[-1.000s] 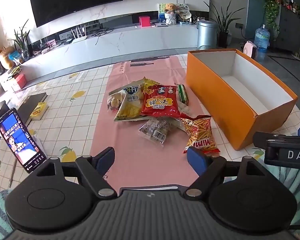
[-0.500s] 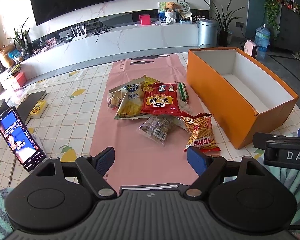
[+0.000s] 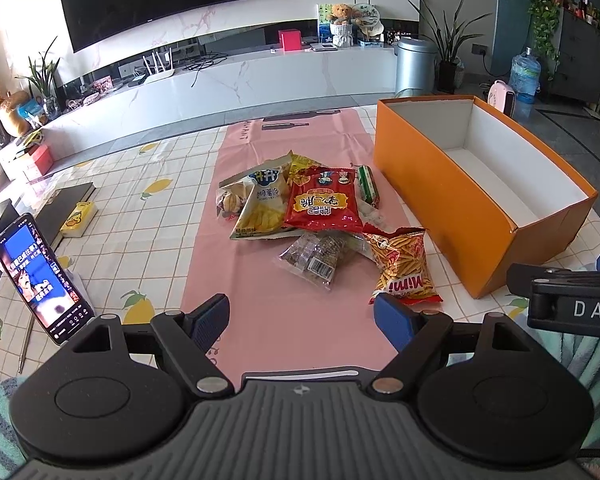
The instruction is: Organize snacks
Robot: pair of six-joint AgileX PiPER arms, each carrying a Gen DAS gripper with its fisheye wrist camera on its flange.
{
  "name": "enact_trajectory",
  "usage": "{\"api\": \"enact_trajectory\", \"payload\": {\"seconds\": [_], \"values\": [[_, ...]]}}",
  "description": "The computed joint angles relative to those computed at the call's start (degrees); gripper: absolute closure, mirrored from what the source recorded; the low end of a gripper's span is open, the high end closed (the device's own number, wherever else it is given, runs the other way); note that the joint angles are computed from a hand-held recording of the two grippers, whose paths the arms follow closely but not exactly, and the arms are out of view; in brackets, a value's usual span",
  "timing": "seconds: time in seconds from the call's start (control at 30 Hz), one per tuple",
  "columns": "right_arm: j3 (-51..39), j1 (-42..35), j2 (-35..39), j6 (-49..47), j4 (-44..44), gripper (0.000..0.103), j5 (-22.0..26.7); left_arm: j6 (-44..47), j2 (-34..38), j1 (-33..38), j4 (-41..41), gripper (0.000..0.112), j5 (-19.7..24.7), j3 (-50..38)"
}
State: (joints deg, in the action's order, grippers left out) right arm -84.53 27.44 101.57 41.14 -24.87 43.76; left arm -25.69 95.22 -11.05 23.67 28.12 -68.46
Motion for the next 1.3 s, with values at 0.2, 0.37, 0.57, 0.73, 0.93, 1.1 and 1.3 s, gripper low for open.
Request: {"api": "enact_trajectory", "payload": {"seconds": [0.2,0.37,0.57,0.73,0.93,1.1,1.3], "values": [[-0.15,0.04,0.05,-0.11,0.00,0.004,0.14,0.69,-0.13,0.17,-0.48,0.016,-0.11,0.02],[-0.55,0.28,0.13,-0.52,0.10,0.004,0.50,0.92,-0.19,0.23,-0.64,0.016,-0.08,-0.01],[-0.81,0.41,0.26,-0.70,0.21,0.004,0.72,0.66,-0.18,0.18,-0.44,0.016,-0.15,0.05],[-0.80,0.49,0.31,-0.77,0.24,0.004,0.72,0.67,-0.17,0.17,-0.46,0.016,-0.10,0.03],[-1.08,0.77,0.45,-0.67,0.18,0.004,1.10,0.81,-0.26,0.23,-0.64,0.016,-0.18,0.14],[-1.11,0.86,0.61,-0.73,0.20,0.004,1.06,0.84,-0.38,0.23,-0.66,0.016,-0.26,0.36],[-1.56,1.05,1.08,-0.59,0.14,0.004,1.28,1.82,-0.39,0.45,-1.45,0.016,-0.75,0.63]]}}
